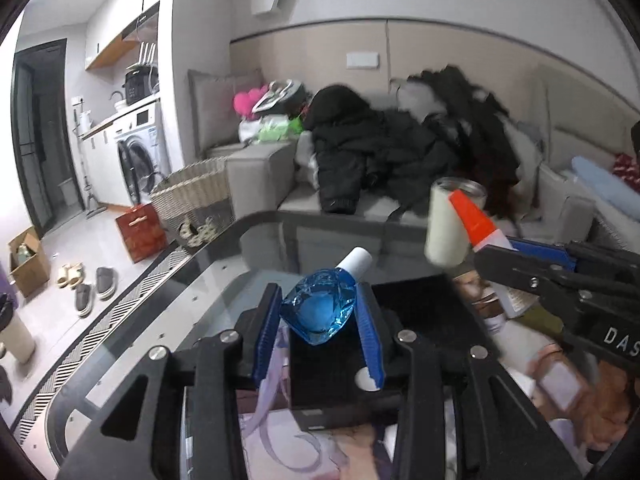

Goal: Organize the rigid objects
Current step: 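Lift both held bottles and carry them over the open black box, then open the left tool over the box while the right tool releases the glue bottle inside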

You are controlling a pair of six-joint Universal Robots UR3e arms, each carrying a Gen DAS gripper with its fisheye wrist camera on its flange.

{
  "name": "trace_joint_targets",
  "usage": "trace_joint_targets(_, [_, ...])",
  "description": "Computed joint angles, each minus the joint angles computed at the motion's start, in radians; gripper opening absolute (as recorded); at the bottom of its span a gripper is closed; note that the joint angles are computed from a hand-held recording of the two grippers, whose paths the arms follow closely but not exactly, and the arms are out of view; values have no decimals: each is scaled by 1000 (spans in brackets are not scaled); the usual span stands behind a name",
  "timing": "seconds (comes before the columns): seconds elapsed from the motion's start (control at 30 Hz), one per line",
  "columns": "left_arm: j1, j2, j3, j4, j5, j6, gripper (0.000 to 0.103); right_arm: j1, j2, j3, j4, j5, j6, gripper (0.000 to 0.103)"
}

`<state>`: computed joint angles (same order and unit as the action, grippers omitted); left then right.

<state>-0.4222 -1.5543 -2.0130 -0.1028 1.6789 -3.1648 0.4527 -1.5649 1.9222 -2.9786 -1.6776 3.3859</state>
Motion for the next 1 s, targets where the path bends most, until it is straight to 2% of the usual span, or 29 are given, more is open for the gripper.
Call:
trace_joint_targets(0.1, [5, -69, 46, -35, -10, 1, 36, -37, 51, -23, 45, 30, 11, 21])
trace_joint_targets(0.33, [-13, -168, 157, -225, 18, -38, 37, -76, 119, -54, 203, 64, 9, 21])
trace_joint_targets(0.4, [-30, -180, 163, -222, 40, -36, 37, -91, 131, -56, 245, 86, 0, 21])
trace_joint_targets(0.57, [-55, -165, 153, -244, 59, -26, 36, -87, 129, -47, 290, 87, -32, 21])
trace_joint_targets(0.87, [-115, -56, 114, -381, 74, -64, 37, -172, -3, -4, 486, 226, -65, 21])
trace_joint_targets(1.0, [-86, -36, 109, -399, 29, -78, 37, -187, -13, -3, 505, 258, -58, 21])
